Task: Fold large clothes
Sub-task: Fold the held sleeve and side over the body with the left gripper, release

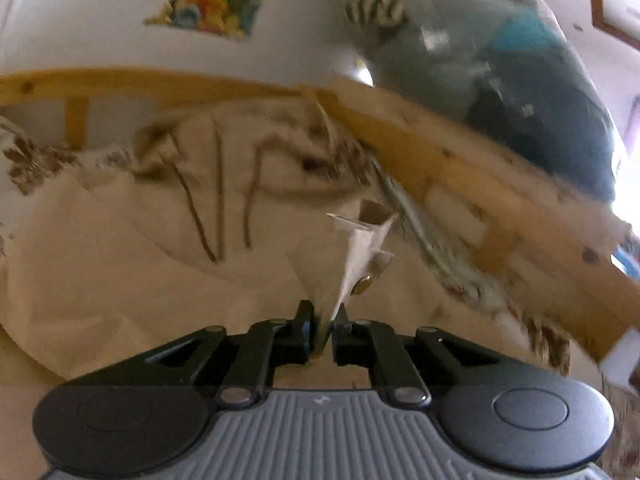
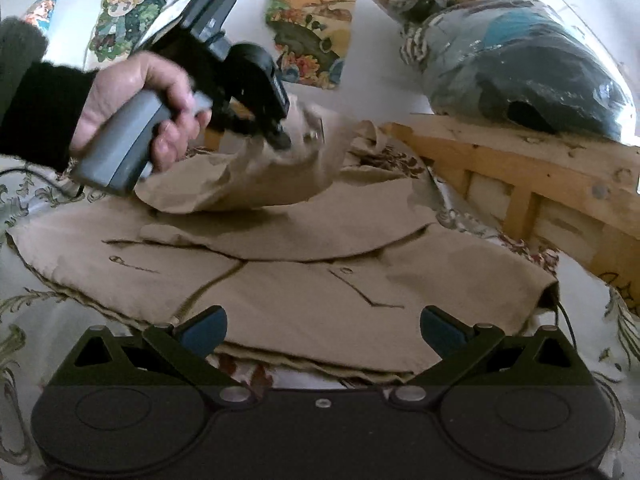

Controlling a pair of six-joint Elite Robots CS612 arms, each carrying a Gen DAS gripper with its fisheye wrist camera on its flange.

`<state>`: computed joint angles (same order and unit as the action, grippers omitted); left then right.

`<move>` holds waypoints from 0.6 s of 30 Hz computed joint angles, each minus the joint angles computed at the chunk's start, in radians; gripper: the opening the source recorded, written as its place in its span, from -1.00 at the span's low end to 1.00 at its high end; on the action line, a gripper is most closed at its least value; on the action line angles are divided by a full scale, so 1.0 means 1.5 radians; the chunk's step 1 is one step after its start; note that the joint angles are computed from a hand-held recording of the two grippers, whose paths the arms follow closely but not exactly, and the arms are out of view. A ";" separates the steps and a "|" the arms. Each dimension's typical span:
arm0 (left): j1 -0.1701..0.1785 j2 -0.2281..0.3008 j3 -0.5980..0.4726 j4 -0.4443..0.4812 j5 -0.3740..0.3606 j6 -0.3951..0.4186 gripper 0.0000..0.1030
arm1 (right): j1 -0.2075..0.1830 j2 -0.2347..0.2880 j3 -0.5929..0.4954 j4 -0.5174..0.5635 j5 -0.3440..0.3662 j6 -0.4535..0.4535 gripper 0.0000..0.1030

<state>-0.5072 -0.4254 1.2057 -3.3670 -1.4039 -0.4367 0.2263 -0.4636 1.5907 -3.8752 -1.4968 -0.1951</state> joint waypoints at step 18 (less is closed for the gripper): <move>0.016 -0.080 0.163 0.028 0.105 0.044 0.80 | -0.004 -0.002 -0.006 0.048 -0.007 0.024 0.99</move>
<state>-0.4835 -0.5459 1.4502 -3.3254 -1.2470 -0.3714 0.2206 -0.4666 1.5822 -3.8039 -1.5066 -0.1584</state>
